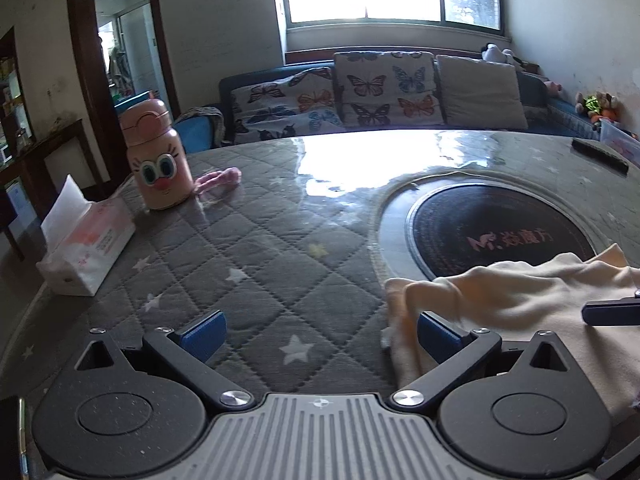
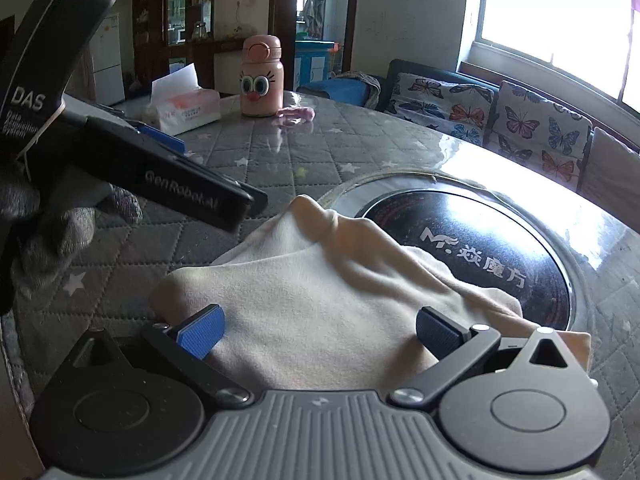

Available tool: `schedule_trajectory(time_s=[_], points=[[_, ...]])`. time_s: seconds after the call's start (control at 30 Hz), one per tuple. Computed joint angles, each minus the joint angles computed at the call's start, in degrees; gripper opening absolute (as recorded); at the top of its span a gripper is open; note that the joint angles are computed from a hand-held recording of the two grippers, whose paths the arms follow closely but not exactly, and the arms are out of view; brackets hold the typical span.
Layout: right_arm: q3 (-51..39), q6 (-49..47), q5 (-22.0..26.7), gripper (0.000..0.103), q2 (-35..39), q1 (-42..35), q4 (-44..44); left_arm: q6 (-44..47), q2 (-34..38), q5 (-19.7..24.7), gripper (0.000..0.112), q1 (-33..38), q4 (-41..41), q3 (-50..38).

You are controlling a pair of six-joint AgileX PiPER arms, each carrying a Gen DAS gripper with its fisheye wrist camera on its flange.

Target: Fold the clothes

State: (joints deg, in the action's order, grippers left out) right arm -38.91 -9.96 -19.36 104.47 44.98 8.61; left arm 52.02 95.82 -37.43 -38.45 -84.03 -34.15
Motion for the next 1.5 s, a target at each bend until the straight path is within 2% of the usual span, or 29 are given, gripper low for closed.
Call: schedule_trajectory(time_s=[0.13,0.27,0.37,0.47,0.53,0.6,0.67,0.77,0.93,1.0,1.07,1.23,1.3,1.43,1.5], points=[[0.4,1.6,-0.9,0.103,-1.3,0.4,-1.5,-1.2,-1.0,0.3,0.103,1.1,0.4,1.2],[-1.9,-0.5,0.0,0.103,0.8,1.8,-0.2,-1.5,-1.3,1.0,0.103,1.9,-0.5,1.6],[-4.2,-6.9,1.9,0.103,3.7,3.9,5.1,-2.3,-1.6,1.8,0.103,1.8,0.0,2.0],[-3.3,-10.2,0.0,0.103,3.6,5.4,7.5,-3.7,-2.2,3.0,0.103,1.7,1.4,2.6],[-2.4,-6.2,0.1,0.103,2.2,4.8,3.2,-4.9,-2.6,3.6,0.103,1.5,2.5,3.0],[-0.5,1.2,0.7,0.103,-0.8,3.0,-5.0,-6.6,-2.8,4.2,0.102,1.1,3.9,3.3],[1.6,4.3,0.4,0.103,-3.3,1.7,-8.6,-8.7,-3.2,5.1,0.1,0.9,5.7,3.8],[4.8,8.5,0.0,0.102,-6.7,-1.0,-12.7,-12.3,-3.6,6.7,0.089,0.5,8.7,4.4],[9.6,23.3,0.4,0.095,-11.6,-9.4,-27.3,-15.0,-2.9,7.8,0.073,-0.5,11.2,4.0],[10.5,29.2,0.7,0.092,-12.0,-12.9,-32.5,-15.8,-2.4,8.8,0.062,-0.1,12.4,3.8],[11.3,35.2,0.7,0.088,-12.2,-16.5,-38.0,-16.6,-2.0,9.8,0.059,0.4,13.4,3.5],[13.1,41.7,-3.2,0.081,-12.7,-25.1,-42.9,-19.4,-1.3,11.3,0.053,1.6,16.7,3.5],[12.7,40.9,-4.0,0.078,-11.9,-27.0,-41.3,-20.1,-1.0,11.8,0.05,2.0,17.8,3.3],[9.9,48.0,-5.1,0.064,-7.9,-32.3,-46.0,-21.6,-0.4,12.6,0.049,3.0,19.8,2.6],[8.4,51.4,-5.3,0.06,-5.8,-34.0,-48.1,-24.1,-0.6,13.4,0.049,3.7,22.2,2.6]])
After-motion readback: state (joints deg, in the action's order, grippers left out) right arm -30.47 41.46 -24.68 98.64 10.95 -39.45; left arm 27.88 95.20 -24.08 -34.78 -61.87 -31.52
